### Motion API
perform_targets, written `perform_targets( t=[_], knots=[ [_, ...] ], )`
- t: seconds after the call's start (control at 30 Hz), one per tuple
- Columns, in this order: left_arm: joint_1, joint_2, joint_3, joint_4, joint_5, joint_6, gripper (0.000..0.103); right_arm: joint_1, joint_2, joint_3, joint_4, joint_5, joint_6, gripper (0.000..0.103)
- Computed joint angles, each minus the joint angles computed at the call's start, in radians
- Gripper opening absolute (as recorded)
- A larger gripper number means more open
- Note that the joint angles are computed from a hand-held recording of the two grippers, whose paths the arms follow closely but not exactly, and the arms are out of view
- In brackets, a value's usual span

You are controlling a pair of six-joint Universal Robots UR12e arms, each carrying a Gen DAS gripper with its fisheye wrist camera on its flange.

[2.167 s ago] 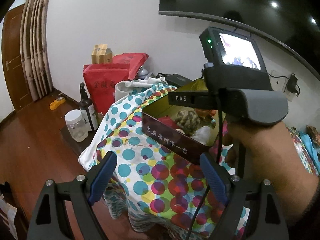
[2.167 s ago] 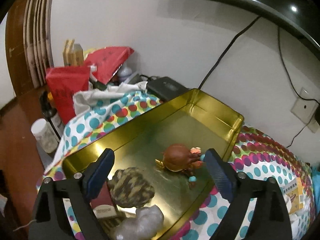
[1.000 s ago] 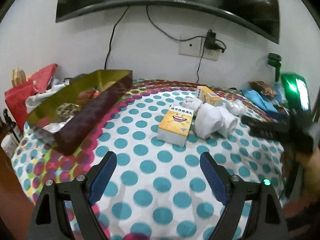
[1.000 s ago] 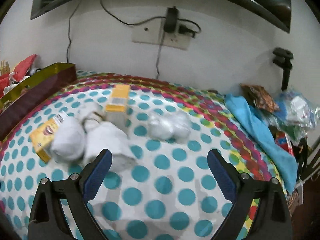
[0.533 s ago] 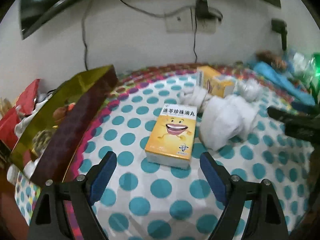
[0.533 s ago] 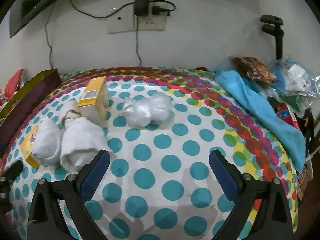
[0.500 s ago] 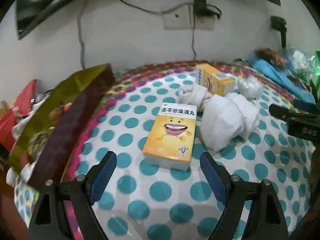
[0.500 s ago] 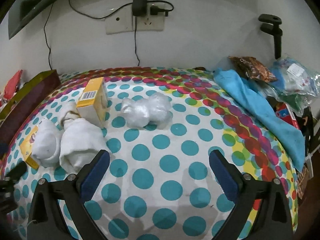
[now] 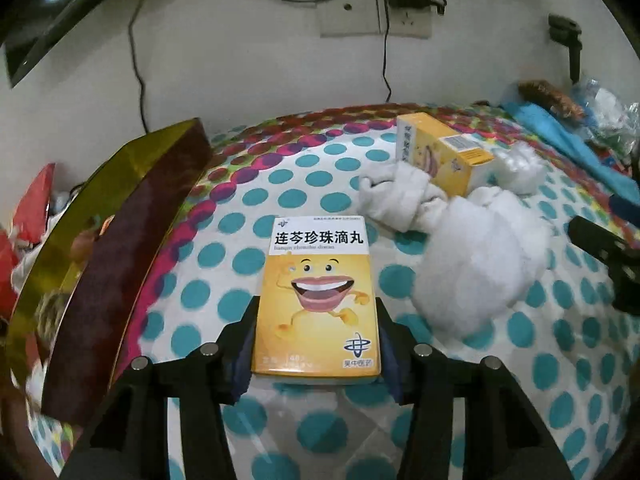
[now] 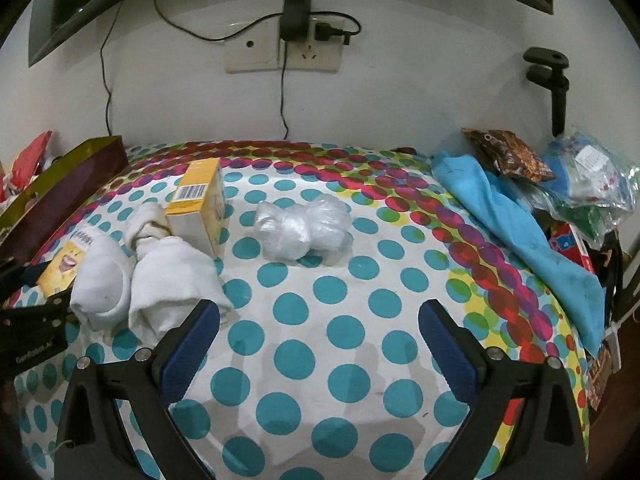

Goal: Organize objects
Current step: 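Grasp the yellow medicine box with the left tool, then carry the yellow box toward the tin with the left tool while the right tool grasps the plastic bag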

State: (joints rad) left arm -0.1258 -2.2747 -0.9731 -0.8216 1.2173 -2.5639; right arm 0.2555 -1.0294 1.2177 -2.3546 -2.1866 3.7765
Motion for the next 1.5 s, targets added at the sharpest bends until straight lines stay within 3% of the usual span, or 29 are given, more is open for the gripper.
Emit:
perform_targets(
  t=[0.13,0.27,0.33,0.4,0.5,0.6,0.7,0.83,0.9,1.0,1.17,1.33,1.5],
  knots=[
    [0.02,0.068,-0.112,0.098,-0.014,-0.034,0.051,-0.014,-0.022,0.033,-0.019,0.021,0.081,0.099],
    [0.045,0.128,-0.203,0.13,-0.058,-0.054,0.052,-0.045,-0.054,0.085,-0.032,0.111,0.203,0.097],
    [0.056,0.152,-0.242,0.15,-0.086,-0.044,0.052,-0.057,-0.062,0.102,-0.052,0.156,0.216,0.079],
    [0.065,0.169,-0.271,0.145,-0.113,-0.035,0.052,-0.059,-0.049,0.085,-0.061,0.164,0.175,0.079],
    [0.075,0.182,-0.294,0.136,-0.145,-0.023,0.052,-0.047,-0.008,0.022,-0.066,0.112,0.053,0.079],
    [0.081,0.184,-0.303,0.154,-0.166,-0.026,0.052,-0.05,0.034,-0.046,-0.053,0.131,-0.021,0.079],
    [0.087,0.178,-0.294,0.139,-0.191,-0.047,0.052,-0.058,0.068,-0.116,0.046,0.103,0.007,0.076],
    [0.092,0.179,-0.297,0.154,-0.206,-0.049,0.052,-0.082,0.086,-0.151,0.138,0.17,0.051,0.056],
    [0.094,0.178,-0.297,0.162,-0.217,-0.062,0.052,-0.079,0.087,-0.149,0.165,0.142,0.059,0.048],
    [0.096,0.178,-0.297,0.171,-0.218,-0.076,0.052,-0.075,0.072,-0.119,0.112,0.122,0.069,0.038],
    [0.098,0.178,-0.301,0.203,-0.215,-0.105,0.052,-0.061,0.053,-0.082,0.059,0.078,0.069,0.036],
    [0.098,0.178,-0.303,0.22,-0.2,-0.118,0.052,-0.05,0.039,-0.064,0.063,0.055,0.086,0.036],
    [0.099,0.179,-0.303,0.226,-0.181,-0.139,0.052,-0.027,0.051,-0.078,0.051,-0.016,0.036,0.036]
  ],
)
